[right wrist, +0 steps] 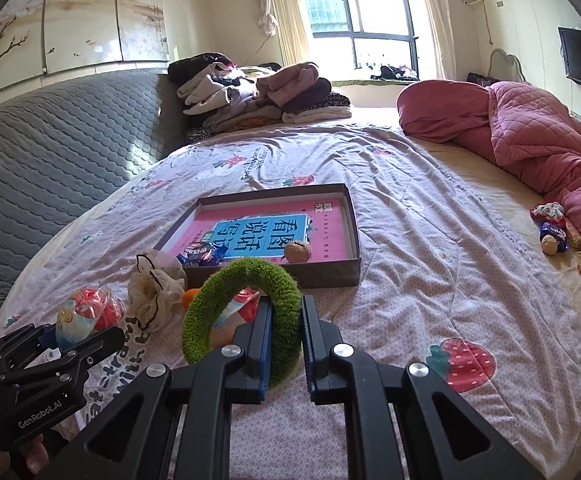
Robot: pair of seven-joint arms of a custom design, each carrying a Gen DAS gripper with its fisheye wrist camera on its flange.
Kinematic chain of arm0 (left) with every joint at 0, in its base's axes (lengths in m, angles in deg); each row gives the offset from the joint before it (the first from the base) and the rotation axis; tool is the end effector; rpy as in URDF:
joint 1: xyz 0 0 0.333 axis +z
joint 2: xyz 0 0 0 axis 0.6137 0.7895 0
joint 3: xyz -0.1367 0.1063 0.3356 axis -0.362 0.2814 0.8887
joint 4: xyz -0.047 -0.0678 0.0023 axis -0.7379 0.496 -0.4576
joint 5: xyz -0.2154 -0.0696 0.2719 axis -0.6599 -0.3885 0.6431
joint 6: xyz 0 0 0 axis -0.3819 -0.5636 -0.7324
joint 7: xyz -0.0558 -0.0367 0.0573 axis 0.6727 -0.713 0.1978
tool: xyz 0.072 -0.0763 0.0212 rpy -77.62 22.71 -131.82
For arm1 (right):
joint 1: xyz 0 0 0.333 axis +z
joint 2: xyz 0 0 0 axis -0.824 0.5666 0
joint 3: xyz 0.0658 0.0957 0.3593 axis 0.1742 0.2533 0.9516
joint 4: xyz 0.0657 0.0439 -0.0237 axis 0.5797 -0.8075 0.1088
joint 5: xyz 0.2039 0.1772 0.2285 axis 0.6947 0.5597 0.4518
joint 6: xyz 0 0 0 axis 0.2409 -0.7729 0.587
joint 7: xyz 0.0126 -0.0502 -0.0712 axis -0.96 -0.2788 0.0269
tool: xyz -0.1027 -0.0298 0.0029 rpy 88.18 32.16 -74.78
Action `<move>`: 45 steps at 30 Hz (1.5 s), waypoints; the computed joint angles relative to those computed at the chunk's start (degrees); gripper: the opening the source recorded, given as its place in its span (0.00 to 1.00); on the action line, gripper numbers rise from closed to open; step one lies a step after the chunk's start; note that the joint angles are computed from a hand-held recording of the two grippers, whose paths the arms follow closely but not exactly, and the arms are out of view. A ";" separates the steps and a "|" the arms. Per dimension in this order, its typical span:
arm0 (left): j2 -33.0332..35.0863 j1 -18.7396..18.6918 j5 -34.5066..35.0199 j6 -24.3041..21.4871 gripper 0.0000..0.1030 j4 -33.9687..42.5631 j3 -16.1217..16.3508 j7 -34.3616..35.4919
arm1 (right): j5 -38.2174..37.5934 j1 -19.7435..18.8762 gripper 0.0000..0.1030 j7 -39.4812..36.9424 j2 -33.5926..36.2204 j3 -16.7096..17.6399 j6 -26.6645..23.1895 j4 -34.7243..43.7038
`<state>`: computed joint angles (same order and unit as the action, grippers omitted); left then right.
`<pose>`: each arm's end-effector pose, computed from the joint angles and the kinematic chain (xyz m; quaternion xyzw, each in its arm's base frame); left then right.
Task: Organize objects
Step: 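Carry green ring with right tool over the box while left carries blue candy package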
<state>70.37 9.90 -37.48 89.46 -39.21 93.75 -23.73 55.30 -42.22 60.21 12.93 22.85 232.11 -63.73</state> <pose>0.6922 -0.3430 0.3927 -0.5927 0.6834 -0.3594 0.2291 0.6659 0.1352 0.4075 -0.6232 0.6334 -0.2684 0.3721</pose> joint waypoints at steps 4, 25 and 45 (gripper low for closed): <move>-0.76 -3.36 1.29 1.10 0.51 -0.96 5.29 -3.23 | -0.08 -0.08 0.13 0.17 -0.72 0.30 1.46 -0.67; -1.88 -4.70 9.27 0.51 0.51 3.98 10.02 -10.58 | 1.54 1.79 0.13 -1.26 -1.90 -1.68 3.58 1.39; 4.33 4.36 3.65 -6.87 0.51 19.72 -3.06 1.87 | 3.47 3.82 0.13 -4.12 0.81 -4.88 1.29 8.97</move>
<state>74.69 14.26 -33.83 82.59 -19.50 90.70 -21.87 58.77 -38.40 56.09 13.75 17.97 233.40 -54.76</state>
